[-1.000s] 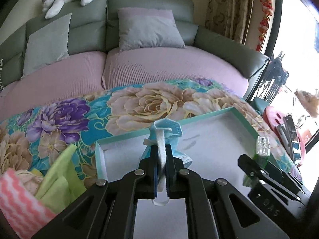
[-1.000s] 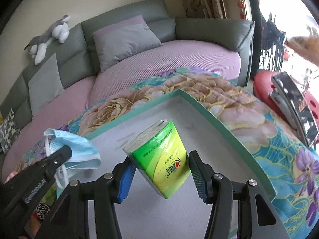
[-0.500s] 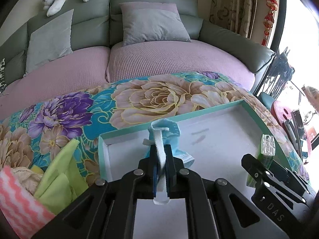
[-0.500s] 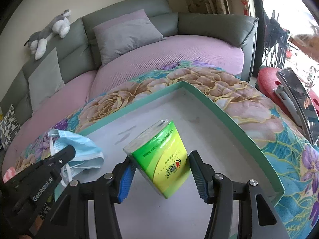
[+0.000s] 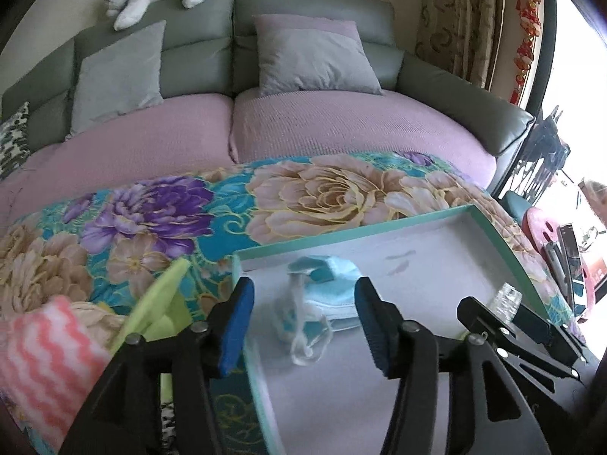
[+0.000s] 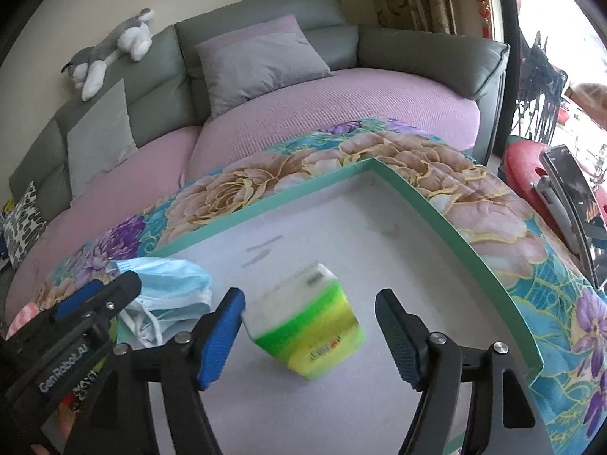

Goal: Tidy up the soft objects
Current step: 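Open the right gripper over the tray while the left gripper releases the mask into it, then move both grippers back toward the pile of soft items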

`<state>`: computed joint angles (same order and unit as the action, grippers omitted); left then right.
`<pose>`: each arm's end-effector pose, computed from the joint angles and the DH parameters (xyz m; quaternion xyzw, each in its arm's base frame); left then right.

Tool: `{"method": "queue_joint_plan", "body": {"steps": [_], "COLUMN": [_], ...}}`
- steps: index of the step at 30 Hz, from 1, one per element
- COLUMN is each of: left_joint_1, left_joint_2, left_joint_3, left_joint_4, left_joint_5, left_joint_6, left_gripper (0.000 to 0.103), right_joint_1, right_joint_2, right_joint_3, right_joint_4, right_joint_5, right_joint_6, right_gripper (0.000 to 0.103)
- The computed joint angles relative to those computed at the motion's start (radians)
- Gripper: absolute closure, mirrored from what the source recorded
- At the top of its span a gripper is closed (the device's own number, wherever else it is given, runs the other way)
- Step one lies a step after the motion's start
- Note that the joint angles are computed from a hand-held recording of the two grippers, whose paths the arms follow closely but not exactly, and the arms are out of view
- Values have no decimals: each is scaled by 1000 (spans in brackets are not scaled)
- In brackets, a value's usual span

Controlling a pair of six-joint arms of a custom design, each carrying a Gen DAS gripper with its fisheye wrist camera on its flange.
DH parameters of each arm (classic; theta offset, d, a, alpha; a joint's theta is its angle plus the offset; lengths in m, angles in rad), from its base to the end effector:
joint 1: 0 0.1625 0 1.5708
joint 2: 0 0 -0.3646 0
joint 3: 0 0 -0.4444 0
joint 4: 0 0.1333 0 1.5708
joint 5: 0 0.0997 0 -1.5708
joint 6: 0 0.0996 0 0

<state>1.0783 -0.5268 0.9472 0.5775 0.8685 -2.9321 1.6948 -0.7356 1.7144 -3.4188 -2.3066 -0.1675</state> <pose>-0.1466 -0.6911 0.0465 0.2184 0.8792 -0.3092 0.2892 0.1450 -0.6259 0.0669 -0.0269 -0.8594 0.3857 0.3347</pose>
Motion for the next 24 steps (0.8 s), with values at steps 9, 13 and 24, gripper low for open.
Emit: {"method": "queue_joint_plan", "body": {"steps": [9, 13, 24], "left_joint_1": [6, 6, 5], "left_joint_2": [-111, -181, -406], "left_joint_3": [114, 179, 415], "left_joint_4": [-77, -126, -297], "left_joint_5": [-27, -26, -99], "left_joint_6": [-52, -81, -78], "left_gripper": [18, 9, 2], "right_joint_1": [30, 39, 85], "right_joint_2": [16, 17, 56], "right_joint_3": [-13, -14, -44], "right_joint_4": [-35, -39, -63], "right_joint_5": [-44, -42, -45], "right_joint_6": [-58, -63, -124], "right_gripper": [5, 0, 0]}}
